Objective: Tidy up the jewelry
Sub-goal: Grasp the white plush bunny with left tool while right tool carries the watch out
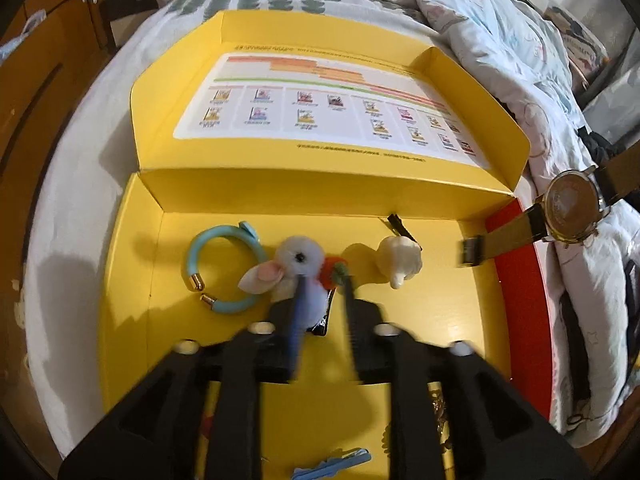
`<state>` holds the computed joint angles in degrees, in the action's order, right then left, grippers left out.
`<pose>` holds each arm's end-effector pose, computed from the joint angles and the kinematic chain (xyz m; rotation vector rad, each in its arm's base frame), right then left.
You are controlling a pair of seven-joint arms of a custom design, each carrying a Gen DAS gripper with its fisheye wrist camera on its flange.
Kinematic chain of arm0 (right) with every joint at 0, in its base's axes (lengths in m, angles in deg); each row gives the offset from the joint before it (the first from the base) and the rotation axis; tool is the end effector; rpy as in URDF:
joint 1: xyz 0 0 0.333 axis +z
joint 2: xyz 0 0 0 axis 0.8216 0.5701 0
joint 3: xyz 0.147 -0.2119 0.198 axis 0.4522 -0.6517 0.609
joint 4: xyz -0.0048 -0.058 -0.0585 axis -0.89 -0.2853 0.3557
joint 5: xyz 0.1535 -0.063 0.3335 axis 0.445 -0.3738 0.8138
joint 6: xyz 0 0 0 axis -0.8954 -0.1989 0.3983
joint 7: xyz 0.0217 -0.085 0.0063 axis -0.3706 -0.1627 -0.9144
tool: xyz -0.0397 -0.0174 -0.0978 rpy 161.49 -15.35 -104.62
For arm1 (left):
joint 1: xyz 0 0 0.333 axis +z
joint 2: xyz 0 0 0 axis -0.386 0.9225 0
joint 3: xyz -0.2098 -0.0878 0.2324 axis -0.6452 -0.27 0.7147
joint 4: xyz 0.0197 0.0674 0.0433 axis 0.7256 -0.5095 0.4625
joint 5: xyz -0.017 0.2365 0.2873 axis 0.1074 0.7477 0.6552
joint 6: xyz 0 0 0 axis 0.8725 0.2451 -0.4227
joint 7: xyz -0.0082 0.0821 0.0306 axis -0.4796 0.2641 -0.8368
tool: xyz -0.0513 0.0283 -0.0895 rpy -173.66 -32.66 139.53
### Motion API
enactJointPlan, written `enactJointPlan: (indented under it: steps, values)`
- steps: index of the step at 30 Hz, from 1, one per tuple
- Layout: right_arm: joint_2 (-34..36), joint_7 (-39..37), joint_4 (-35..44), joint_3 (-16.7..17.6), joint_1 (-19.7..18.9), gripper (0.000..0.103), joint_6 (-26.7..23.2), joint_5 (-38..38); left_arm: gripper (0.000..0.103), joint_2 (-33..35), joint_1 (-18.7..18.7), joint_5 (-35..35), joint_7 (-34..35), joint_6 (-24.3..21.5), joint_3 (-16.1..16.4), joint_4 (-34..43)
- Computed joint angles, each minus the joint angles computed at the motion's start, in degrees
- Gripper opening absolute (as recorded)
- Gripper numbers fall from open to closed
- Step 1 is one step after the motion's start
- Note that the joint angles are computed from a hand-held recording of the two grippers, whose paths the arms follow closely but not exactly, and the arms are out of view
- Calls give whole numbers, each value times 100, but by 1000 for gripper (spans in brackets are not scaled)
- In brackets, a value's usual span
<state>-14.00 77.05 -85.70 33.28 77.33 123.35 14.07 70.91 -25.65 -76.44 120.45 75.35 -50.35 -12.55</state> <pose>0.6994 0.3391 0.5286 -1.6074 1.5630 -0.2037 0.6908 -0.1267 0.4322 -2.1422 2.0243 -0.6310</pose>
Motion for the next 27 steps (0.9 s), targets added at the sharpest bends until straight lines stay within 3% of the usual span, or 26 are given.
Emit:
enactJointPlan:
  steps: [2, 4, 10, 14, 19, 22, 27]
  values:
    - [-92, -67, -77, 43, -29, 7, 24, 26, 77, -104, -66, 109, -61, 232, 50, -152]
    - [-217, -68, -245, 27, -19, 7, 166, 30, 84, -129, -248, 483, -318, 330, 235, -176]
    - [-404, -171, -451, 96, -62, 7, 294, 107, 84, 162, -401, 1028, -631, -130, 349, 264]
    - [-470, -239, -513, 131, -85, 7, 321, 153, 63, 404, -314, 967, -551, -511, 238, 544]
    - [-611, -284, -696, 128, -73, 7, 461, 165, 57, 540, -330, 982, -569, -592, 236, 599]
    - [-685, -304, -775, 138, -76, 7, 518, 173, 42, 528, -358, 1050, -597, -529, 265, 551]
    - [-863, -318, -1009, 156, -88, 7, 650, 211, 37, 445, -245, 841, -450, -462, 173, 470]
